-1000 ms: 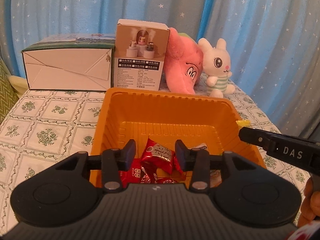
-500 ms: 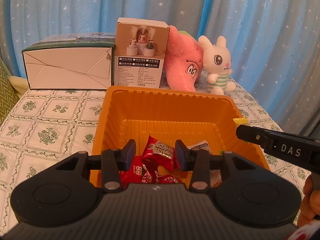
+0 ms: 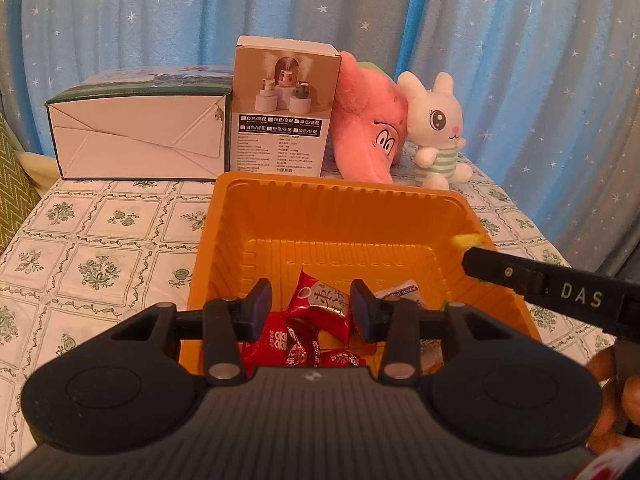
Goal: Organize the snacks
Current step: 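Open the right tool to drop the yellow candy into the tray, then withdraw both open tools from the tray toward the remaining snacks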
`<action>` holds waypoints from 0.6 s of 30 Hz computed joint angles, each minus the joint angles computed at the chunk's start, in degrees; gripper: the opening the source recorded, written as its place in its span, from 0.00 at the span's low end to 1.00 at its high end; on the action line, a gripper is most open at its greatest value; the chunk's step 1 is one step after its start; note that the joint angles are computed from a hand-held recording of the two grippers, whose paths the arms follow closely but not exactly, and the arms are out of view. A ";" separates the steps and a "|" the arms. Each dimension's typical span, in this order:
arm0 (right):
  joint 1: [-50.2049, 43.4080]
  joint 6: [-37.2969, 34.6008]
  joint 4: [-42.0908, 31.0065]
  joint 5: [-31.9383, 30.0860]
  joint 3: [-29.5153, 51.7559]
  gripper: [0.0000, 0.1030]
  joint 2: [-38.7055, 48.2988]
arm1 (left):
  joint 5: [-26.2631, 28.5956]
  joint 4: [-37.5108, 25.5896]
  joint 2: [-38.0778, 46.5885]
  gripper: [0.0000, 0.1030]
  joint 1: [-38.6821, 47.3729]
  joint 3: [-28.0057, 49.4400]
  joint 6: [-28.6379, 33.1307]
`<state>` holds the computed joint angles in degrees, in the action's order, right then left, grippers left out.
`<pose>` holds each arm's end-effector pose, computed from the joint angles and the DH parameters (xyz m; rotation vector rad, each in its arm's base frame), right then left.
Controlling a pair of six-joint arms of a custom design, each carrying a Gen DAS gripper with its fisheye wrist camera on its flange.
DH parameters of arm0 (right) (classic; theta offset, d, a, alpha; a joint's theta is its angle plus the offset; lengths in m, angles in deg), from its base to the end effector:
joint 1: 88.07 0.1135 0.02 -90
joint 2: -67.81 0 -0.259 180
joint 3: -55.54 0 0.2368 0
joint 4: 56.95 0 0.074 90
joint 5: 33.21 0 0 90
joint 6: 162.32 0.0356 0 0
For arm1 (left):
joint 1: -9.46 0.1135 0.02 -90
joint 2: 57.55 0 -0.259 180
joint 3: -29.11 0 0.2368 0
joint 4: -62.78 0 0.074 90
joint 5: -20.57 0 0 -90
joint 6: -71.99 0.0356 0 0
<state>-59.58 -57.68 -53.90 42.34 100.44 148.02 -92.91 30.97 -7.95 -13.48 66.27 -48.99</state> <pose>0.2251 0.1323 0.1740 -0.4165 2.1582 0.7029 0.1527 -0.0492 0.1853 -0.3556 2.2373 -0.0136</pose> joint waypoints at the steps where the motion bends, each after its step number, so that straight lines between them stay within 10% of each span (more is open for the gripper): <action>1: 0.08 0.13 0.01 0.25 0.05 0.45 0.18 | -0.18 -0.24 -0.06 0.38 -0.03 0.09 -0.03; 3: 0.03 0.16 1.64 0.31 -0.74 0.60 0.11 | -0.15 -0.41 -0.16 0.38 -0.06 0.16 -0.03; 18: -2.86 -0.64 -0.78 2.18 -0.49 0.60 -1.30 | -1.16 -2.47 -1.00 0.38 -1.43 1.00 0.26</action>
<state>-62.44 -58.32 -54.68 44.53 99.95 146.72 -94.08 28.51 -8.95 -14.91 67.27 -48.73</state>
